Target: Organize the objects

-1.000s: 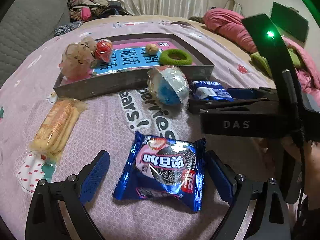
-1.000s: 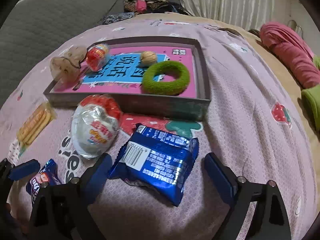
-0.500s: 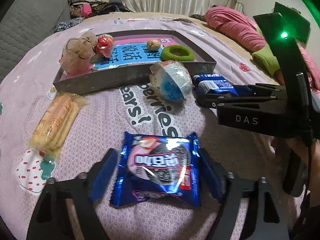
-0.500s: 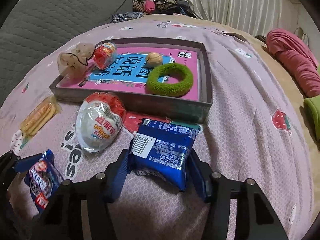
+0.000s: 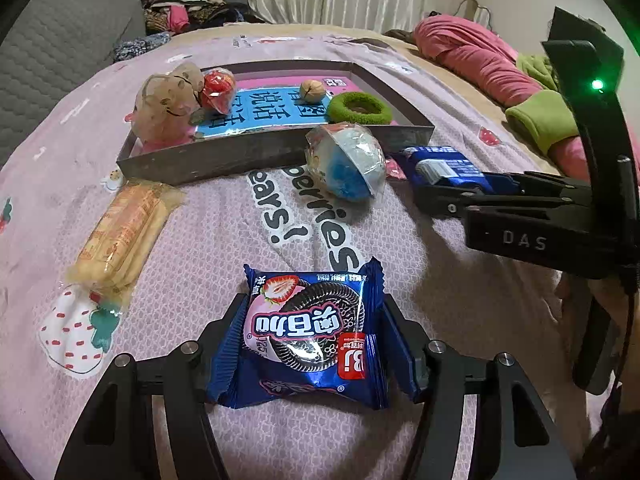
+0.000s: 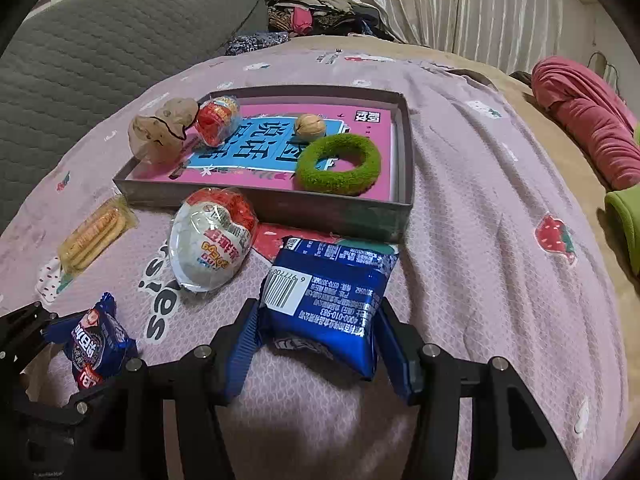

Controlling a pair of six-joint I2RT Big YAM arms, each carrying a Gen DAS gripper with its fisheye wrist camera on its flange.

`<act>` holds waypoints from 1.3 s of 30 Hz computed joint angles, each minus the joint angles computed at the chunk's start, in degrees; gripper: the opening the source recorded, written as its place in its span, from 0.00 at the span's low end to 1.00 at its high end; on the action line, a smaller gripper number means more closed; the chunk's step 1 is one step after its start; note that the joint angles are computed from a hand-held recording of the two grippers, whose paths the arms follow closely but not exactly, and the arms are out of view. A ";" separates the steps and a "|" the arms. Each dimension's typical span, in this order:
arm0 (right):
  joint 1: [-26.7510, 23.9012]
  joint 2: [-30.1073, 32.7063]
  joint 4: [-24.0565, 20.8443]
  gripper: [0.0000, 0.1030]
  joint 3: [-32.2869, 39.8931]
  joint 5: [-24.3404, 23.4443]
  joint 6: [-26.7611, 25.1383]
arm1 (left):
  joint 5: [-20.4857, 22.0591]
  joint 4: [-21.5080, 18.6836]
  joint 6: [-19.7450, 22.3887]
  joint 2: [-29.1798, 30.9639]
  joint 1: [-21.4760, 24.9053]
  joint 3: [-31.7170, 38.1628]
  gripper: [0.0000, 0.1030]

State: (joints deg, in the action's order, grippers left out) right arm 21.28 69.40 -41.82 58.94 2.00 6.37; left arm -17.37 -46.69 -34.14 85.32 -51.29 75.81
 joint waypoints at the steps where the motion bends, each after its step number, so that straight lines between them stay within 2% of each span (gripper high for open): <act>1: -0.08 -0.39 -0.15 0.55 -0.09 -0.15 0.11 | 0.19 -0.06 -0.08 -0.22 0.03 -0.08 0.63; 12: 0.93 -6.45 -2.35 0.55 -1.90 -0.50 1.15 | -3.11 -1.53 -1.08 -3.13 -1.37 -0.07 0.63; 26: 8.09 -12.98 -5.27 0.55 -0.77 2.13 1.03 | -10.64 -6.38 -4.15 -9.24 -5.56 -0.17 0.63; 27: 8.73 -13.17 -5.39 0.55 -0.52 2.47 1.01 | -11.44 -6.59 -4.41 -9.82 -5.86 -0.25 0.56; 30: 10.34 -13.70 -5.74 0.55 0.12 3.22 1.11 | -13.18 -8.46 -5.08 -10.90 -6.62 0.13 0.55; 39: 12.45 -14.67 -6.08 0.55 1.24 4.49 1.92 | -13.72 -9.03 -5.41 -12.37 -7.00 0.26 0.55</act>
State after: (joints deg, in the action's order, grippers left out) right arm 33.73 54.72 -47.90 60.17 6.49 8.30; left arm -31.09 -55.72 -39.55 72.95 -58.28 76.07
